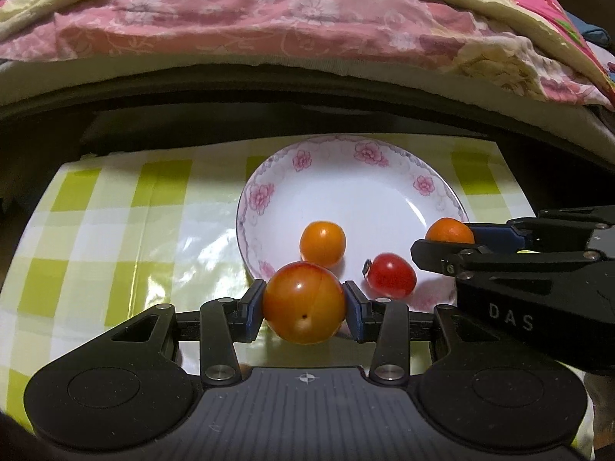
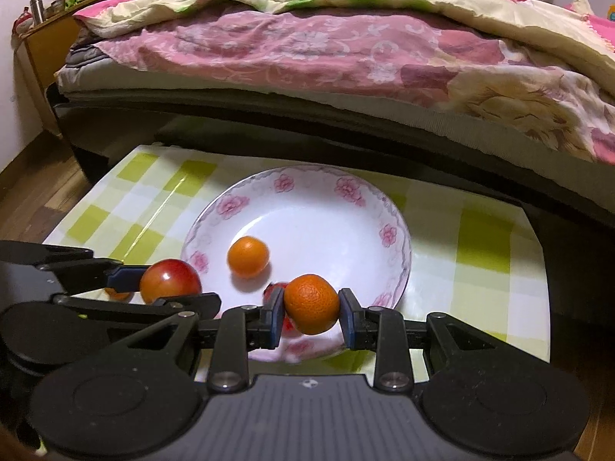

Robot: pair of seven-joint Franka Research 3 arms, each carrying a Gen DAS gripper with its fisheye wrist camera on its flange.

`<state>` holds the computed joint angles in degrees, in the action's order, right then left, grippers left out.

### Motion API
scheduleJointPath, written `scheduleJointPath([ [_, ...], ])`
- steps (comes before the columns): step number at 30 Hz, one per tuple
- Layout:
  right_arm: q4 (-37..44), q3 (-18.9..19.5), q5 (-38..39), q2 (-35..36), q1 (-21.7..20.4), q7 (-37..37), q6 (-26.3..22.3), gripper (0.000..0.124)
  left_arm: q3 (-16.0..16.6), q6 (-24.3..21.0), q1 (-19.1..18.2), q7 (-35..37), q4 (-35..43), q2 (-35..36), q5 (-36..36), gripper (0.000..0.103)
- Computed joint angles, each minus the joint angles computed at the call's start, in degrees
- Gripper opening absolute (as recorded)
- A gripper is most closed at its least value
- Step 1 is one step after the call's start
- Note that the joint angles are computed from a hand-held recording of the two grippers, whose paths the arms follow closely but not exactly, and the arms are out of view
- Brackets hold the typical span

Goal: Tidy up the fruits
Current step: 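Lower the large red tomato into the plate with the left tool while the right tool brings the mandarin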

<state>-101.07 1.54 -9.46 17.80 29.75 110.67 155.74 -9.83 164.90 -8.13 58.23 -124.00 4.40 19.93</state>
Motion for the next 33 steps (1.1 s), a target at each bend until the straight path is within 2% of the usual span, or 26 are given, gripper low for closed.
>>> scheduleJointPath([
  [12, 4.03, -0.9, 0.52, 3.6, 0.01, -0.93, -1.06, 0.034, 1.17, 0.17, -0.72, -3.69, 2.41, 2.24, 7.26, 0.05],
  [16, 4.46, -1.03, 1.04, 4.02, -0.08, -1.0, -1.29, 0.034, 0.65, 0.48, -0.32, -2.33, 2.68, 2.66, 5.49, 0.05],
  [19, 4.91, -0.56, 2.26, 4.38, -0.67, -1.89, -1.38, 0.034, -1.15, 0.61, 0.65, 3.25, 2.91, 3.37, -0.73, 0.051],
  [21, 5.34, 1.52, 5.76, 4.73, -2.22, -5.41, -1.33, 0.034, 0.18, -0.21, -1.01, 0.95, 3.63, 3.9, 3.17, 0.051],
  [22, 5.56, 1.0, 4.98, 4.85, -1.46, -5.64, -1.26, 0.034, 0.47, -0.35, -1.4, 0.47, 3.86, 4.06, 4.38, 0.051],
  [24, 5.9, -0.16, 2.92, 4.99, 0.01, -5.51, -1.18, 0.034, 0.14, 0.15, -1.03, 1.35, 3.69, 4.14, 3.13, 0.051],
  [33, 7.95, -0.73, 4.02, 6.16, 0.3, -4.07, -3.35, 0.034, 0.43, 0.06, -0.96, 0.97, 4.0, 4.37, 2.53, 0.052],
])
